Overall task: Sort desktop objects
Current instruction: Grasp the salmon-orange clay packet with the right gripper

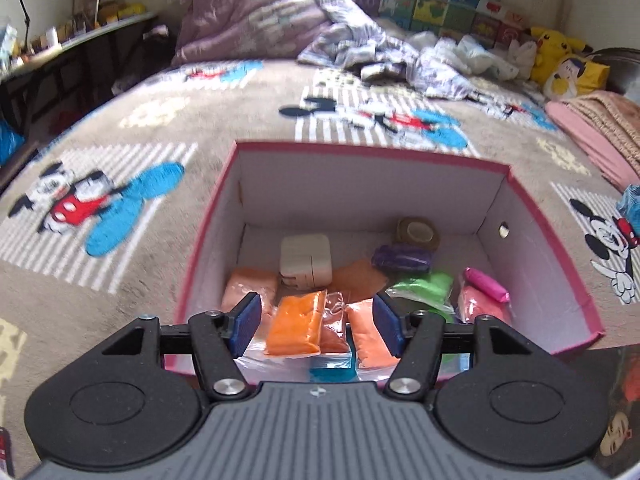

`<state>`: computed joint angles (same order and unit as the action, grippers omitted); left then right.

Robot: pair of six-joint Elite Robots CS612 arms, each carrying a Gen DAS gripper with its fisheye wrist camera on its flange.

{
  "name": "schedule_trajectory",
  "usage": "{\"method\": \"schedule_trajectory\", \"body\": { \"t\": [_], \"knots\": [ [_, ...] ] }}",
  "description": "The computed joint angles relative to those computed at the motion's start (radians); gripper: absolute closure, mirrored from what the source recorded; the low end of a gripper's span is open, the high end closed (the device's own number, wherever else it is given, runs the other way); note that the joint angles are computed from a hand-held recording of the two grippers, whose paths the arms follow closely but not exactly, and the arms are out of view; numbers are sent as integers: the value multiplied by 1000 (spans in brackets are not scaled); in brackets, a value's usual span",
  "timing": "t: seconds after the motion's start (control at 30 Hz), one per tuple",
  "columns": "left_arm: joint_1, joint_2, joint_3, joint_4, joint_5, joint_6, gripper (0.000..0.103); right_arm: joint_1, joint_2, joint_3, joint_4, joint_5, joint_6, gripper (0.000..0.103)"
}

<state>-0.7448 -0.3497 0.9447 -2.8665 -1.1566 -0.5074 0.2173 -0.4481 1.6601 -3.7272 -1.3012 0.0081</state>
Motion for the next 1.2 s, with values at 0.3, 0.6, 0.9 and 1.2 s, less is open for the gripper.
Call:
{"method": "schedule_trajectory", "body": {
  "t": [0.3,0.6,0.9,1.2],
  "knots": [
    [-62,-116,340,-300,206,-21,36,-6,2,8,-47,-14,50,30],
    [-141,-112,505,-375,433,-195,36,9,2,19,-70,-82,-20,57],
    [-157,-94,527,-532,427,-113,36,20,4,26,-93,-114,-68,36],
    [-152,-87,525,-559,413,-144,36,17,7,25,-118,-102,-76,41]
  ]
}}
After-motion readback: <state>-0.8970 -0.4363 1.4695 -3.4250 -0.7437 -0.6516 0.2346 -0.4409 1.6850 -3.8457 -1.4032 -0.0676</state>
